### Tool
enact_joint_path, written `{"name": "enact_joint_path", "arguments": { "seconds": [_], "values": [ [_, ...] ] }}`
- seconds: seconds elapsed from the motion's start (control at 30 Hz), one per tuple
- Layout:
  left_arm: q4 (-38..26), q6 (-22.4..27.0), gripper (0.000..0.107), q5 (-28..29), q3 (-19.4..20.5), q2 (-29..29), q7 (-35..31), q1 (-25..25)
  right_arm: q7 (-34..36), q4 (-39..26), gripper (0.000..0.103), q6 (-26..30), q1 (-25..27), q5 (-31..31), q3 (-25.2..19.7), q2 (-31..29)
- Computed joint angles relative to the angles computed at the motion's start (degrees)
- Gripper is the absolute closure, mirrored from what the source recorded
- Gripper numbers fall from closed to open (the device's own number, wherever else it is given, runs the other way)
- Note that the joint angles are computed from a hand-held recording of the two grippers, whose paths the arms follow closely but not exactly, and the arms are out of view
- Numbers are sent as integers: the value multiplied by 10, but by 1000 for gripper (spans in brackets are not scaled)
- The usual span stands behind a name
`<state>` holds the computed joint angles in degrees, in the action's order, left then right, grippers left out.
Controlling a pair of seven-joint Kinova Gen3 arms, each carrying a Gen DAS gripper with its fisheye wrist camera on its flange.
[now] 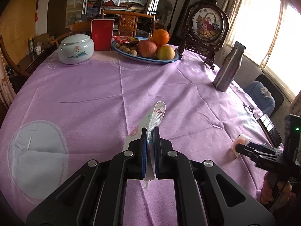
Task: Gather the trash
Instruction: 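Grasp the clear plastic cup with orange peel with the right gripper while the left holds the napkin, then carry the napkin and clear cup to the red wastebasket and open both grippers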
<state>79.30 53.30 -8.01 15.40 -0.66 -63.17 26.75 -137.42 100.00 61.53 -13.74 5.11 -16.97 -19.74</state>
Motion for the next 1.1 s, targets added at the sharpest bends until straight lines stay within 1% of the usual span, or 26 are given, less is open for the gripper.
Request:
{"name": "enact_joint_path", "arguments": {
  "seconds": [0.03, 0.1, 0.2, 0.27, 0.4, 0.5, 0.57, 0.67, 0.7, 0.83, 0.9, 1.0, 1.1],
  "values": [
    [1, -1, 100, 3, -1, -2, -1, -1, 8, 6, 46, -9, 1, -12, 9, -10],
    [7, -6, 100, 3, -2, -7, 2, -3, -4, 23, 46, -33, 14, -7, -3, -36],
    [11, -13, 100, 5, -2, -12, 3, -7, -11, 39, 46, -43, 7, -19, 1, -64],
    [17, -19, 100, 13, -3, -17, -3, -11, -11, 45, 46, -41, 13, -28, -6, -85],
    [31, -31, 100, 30, -2, -31, -14, -18, -12, 47, 46, -18, 32, -42, -22, -151],
    [57, -49, 100, 76, -13, -51, -37, -20, -5, 37, 46, 22, 52, -52, -28, -198],
    [71, -50, 100, 74, 4, -67, -28, -29, 5, 27, 46, 55, 66, -57, -28, -224],
    [94, -61, 100, 91, 11, -91, -29, -26, 26, 6, 46, 113, 90, -59, -28, -264],
    [95, -59, 100, 86, 21, -97, -23, -27, 34, -1, 46, 135, 97, -61, -23, -282],
    [87, -47, 100, 59, 66, -112, 6, -26, 60, -18, 46, 191, 119, -73, -4, -328],
    [81, -44, 100, 60, 76, -115, 8, -19, 73, -27, 46, 221, 130, -78, 8, -353],
    [64, -37, 100, 54, 102, -113, 18, -8, 93, -42, 46, 266, 148, -81, 29, -387],
    [39, -28, 100, 28, 141, -99, 41, 5, 113, -59, 46, 316, 162, -77, 58, -421]
  ]
}}
